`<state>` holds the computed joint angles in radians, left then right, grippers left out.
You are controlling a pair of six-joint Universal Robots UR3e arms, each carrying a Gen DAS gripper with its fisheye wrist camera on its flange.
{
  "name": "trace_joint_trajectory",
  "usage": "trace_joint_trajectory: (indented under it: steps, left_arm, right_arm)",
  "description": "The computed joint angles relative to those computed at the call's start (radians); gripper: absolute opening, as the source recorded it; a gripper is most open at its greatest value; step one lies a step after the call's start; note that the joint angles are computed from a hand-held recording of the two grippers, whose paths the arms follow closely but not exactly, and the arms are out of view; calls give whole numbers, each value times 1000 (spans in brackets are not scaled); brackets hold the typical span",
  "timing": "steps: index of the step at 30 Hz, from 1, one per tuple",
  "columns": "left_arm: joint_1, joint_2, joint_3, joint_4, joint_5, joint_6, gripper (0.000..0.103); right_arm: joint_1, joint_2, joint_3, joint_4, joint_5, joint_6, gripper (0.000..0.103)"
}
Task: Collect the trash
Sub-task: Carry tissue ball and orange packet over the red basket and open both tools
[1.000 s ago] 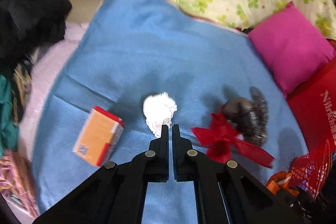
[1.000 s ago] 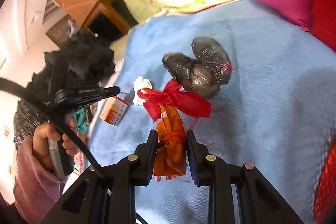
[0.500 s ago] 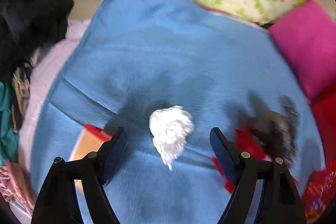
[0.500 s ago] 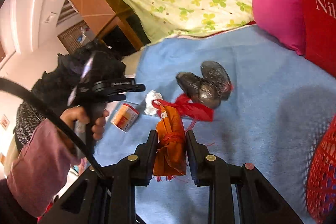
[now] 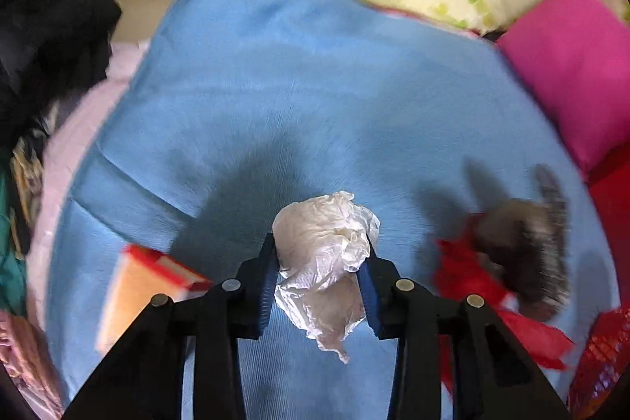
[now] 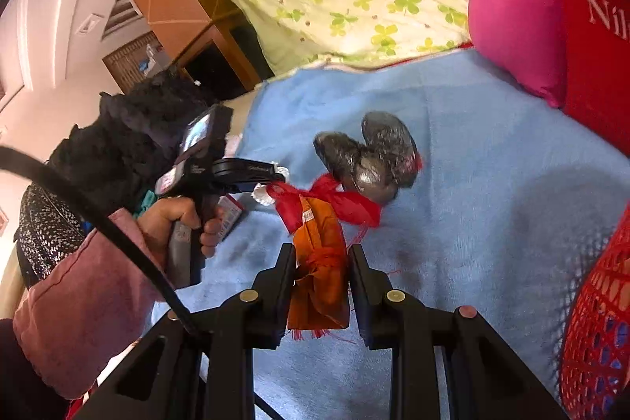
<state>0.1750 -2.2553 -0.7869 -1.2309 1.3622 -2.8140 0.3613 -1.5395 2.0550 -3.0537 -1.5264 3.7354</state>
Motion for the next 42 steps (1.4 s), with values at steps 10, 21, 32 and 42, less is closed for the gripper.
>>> trace_joint_trajectory:
  steps: [10,21,32,42]
  left_arm:
    - [114,650,-496,15,-279,255,39]
    - [45,1060,-710,-16,-374,346,40]
    - [-206,1108,-698,28,-281,258,40]
    - [-441,1008,-643,80,-166,135,40]
  right_arm:
    - [71,-196,90,-29,-149,40,29]
    - [173,-557,3,415,-431,115,29]
    - [289,-704,-69,658,-647,214,29]
    - [234,-905,0,774,-681,257,29]
